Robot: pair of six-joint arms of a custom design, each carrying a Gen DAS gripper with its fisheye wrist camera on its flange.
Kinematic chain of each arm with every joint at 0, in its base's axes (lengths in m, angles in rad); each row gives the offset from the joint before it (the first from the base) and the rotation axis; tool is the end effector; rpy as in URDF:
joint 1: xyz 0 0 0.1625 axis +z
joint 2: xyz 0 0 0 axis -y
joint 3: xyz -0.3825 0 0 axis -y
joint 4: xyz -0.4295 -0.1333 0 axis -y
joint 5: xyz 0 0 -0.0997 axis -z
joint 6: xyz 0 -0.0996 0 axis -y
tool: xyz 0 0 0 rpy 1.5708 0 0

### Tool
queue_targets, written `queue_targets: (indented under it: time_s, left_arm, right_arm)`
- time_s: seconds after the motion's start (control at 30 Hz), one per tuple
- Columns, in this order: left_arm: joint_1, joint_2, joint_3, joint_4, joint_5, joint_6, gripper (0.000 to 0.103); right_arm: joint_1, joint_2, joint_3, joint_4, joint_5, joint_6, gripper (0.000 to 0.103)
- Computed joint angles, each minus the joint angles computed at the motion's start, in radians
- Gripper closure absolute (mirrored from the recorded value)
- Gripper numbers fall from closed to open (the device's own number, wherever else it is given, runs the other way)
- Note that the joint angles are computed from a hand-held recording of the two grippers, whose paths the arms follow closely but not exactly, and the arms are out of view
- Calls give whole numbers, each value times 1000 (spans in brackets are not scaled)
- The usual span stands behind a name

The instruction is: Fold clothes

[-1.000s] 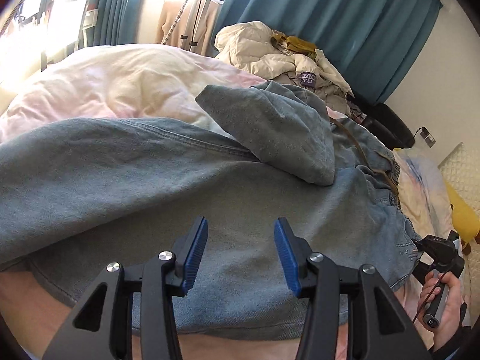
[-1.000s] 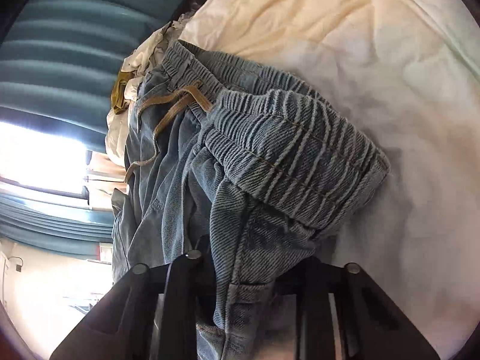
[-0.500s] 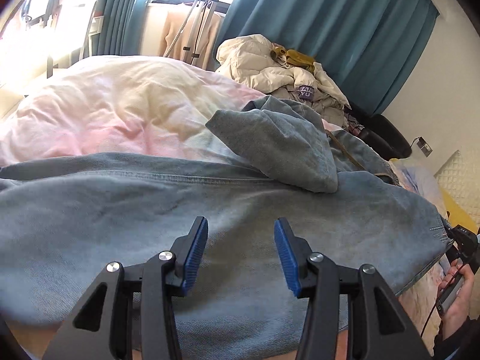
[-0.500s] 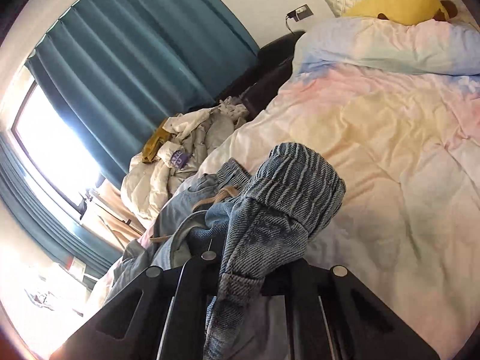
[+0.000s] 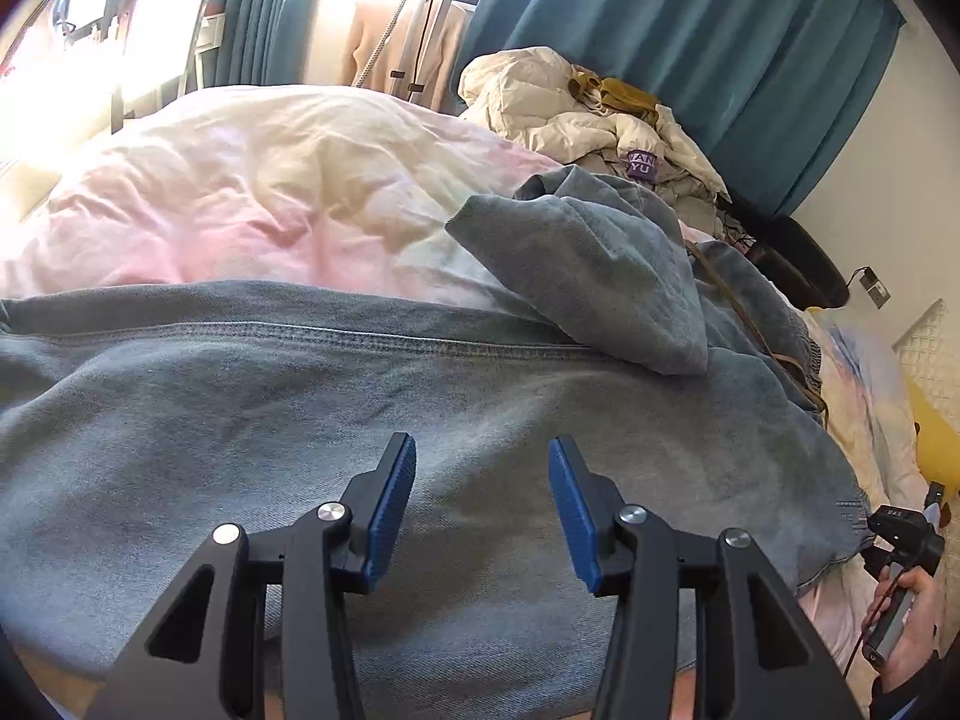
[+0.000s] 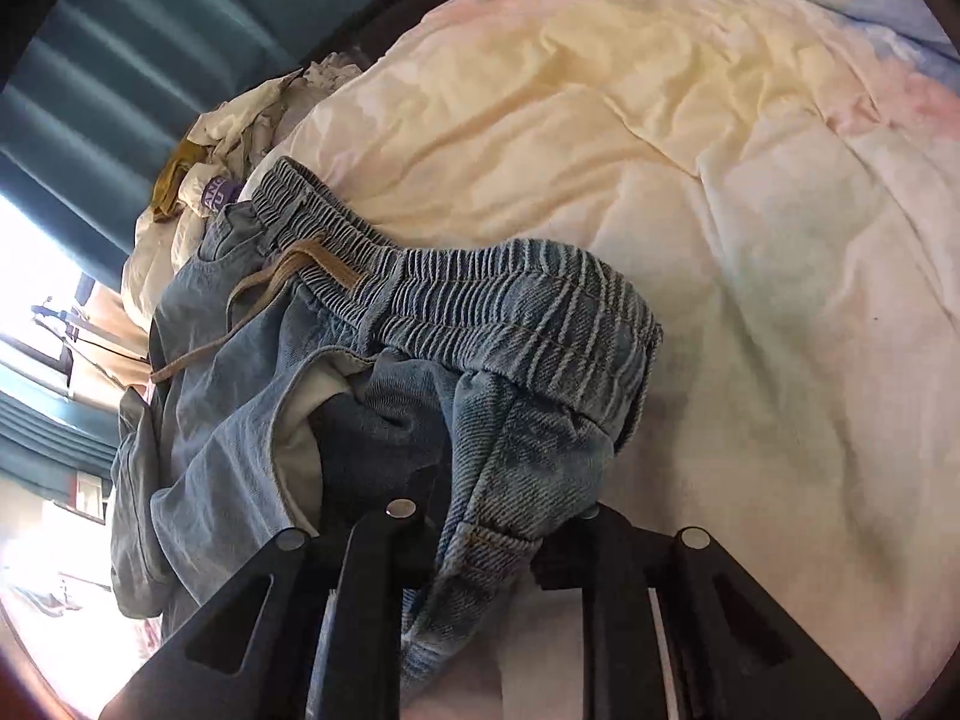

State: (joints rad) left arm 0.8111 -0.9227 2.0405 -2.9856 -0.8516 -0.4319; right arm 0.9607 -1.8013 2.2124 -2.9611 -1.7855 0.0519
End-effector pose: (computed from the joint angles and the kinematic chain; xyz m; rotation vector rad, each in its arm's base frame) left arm -0.2250 -0.5257 0.0388 0.2771 2.5626 -0.8616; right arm -0.1618 -0.4271 0.3917 -0.9206 -2.2501 1.1713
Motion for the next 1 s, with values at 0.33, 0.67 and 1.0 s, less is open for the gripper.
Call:
queue_targets:
  time_s: [0.33,0.67,1.0]
  left_arm:
    - [-24,-139,76,85,170,-100,56]
    - [72,-425,83,386,260,-122,56]
    - [195,-546,61,557,409,-110,56]
  right_arm:
    - [181,-138,234,-413,-198,-75,51]
    - [333,100,194,-449,-194,-269,51]
    - [351,197,153,-425,-190,-287,51]
